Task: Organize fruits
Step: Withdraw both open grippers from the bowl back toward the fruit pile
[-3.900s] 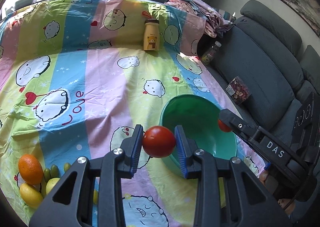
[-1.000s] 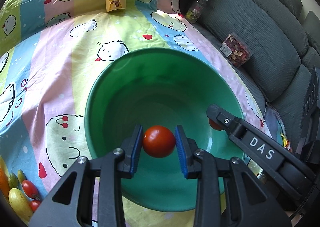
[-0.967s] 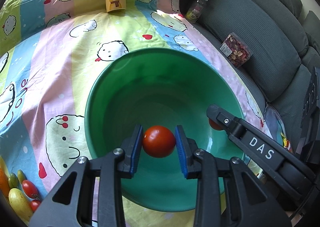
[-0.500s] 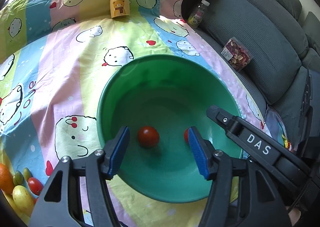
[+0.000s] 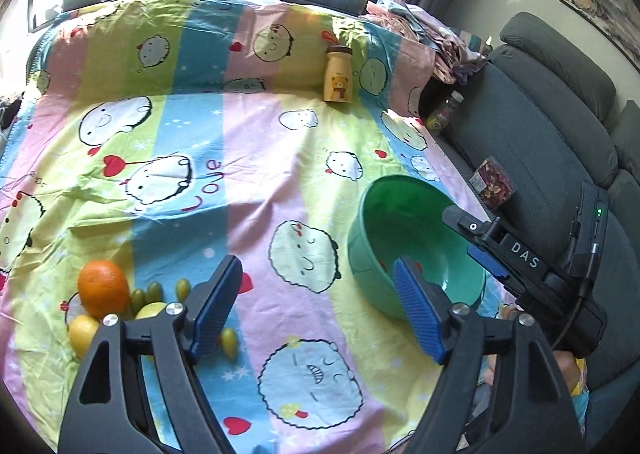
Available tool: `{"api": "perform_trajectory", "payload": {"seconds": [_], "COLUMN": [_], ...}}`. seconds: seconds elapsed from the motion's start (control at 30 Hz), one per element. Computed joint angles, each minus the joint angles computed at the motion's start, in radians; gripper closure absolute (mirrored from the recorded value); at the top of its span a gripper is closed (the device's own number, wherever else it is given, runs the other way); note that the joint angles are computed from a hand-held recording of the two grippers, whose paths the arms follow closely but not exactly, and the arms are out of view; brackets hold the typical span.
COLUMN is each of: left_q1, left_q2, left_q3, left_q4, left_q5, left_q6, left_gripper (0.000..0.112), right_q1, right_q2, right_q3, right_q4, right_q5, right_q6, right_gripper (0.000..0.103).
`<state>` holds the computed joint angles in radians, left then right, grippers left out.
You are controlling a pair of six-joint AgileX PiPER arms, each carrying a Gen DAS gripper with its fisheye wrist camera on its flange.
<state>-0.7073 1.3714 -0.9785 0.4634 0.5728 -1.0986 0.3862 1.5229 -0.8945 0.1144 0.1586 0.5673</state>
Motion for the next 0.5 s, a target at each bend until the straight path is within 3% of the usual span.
{"api": "perform_trajectory", "payload": {"seconds": [0.1, 0.3, 0.5], "left_q1": [-0.008, -0.005, -0.011], "left_q2": [-0.093, -0.249, -0.356], "left_q3": [0.063, 0.168, 0.215], "left_q4": [0.049, 0.060, 0.080], "left_q5": [0.053, 0.105, 0.173], "left_q6": [-0.059, -0.081, -0.103], "left_gripper": [0.031, 0.030, 0.029], "right_q1": [0.056, 0.151, 0.225], "right_q2": [-0.024, -0.070, -0.086], "right_q3": [0.005, 0.010, -0.003], "right_q4": [0.077, -0.069, -0.311], "right_q5": [-0.023, -0.048, -0.058], "right_q6": [-0.093, 0.040, 0.276], "right_gripper": [0.020, 0.019, 0.018]}}
